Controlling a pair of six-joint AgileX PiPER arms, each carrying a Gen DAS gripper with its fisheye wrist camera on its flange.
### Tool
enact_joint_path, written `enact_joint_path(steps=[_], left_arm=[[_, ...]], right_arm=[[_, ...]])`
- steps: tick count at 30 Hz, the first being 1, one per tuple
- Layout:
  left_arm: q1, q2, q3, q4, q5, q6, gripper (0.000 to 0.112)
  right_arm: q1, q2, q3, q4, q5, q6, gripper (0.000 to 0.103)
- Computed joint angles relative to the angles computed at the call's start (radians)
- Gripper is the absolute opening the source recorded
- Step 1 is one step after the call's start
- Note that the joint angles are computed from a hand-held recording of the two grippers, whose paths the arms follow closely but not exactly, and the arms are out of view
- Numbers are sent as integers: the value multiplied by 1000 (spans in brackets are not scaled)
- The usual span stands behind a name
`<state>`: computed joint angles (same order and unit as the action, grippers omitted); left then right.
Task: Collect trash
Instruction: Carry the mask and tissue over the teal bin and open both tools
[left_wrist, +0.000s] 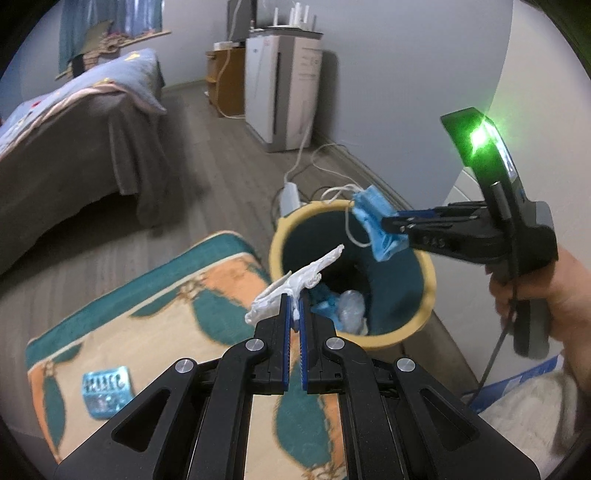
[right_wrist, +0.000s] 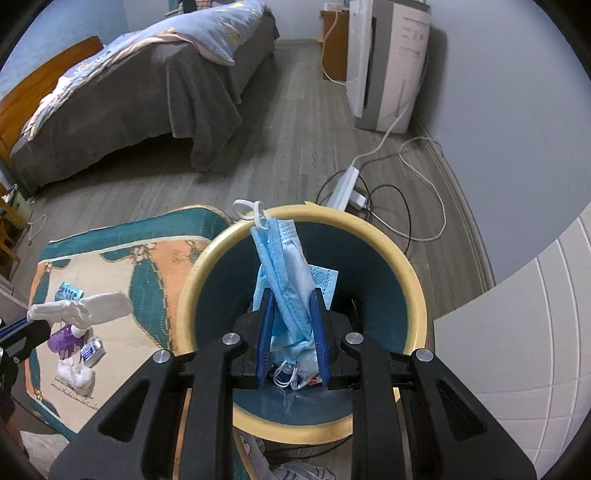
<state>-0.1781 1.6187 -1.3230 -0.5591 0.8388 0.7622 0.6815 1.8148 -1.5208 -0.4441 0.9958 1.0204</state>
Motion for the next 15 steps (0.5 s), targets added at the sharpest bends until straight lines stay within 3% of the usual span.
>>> enact_joint_path(steps=[6,15], left_arm=[[-72,84,-77,-1,14,-45,5],[-157,189,-111,61,-56,-99,6]], right_arm=[[-20,0,15,7,17,42,20],[-43,6,44,20,39,90,21]])
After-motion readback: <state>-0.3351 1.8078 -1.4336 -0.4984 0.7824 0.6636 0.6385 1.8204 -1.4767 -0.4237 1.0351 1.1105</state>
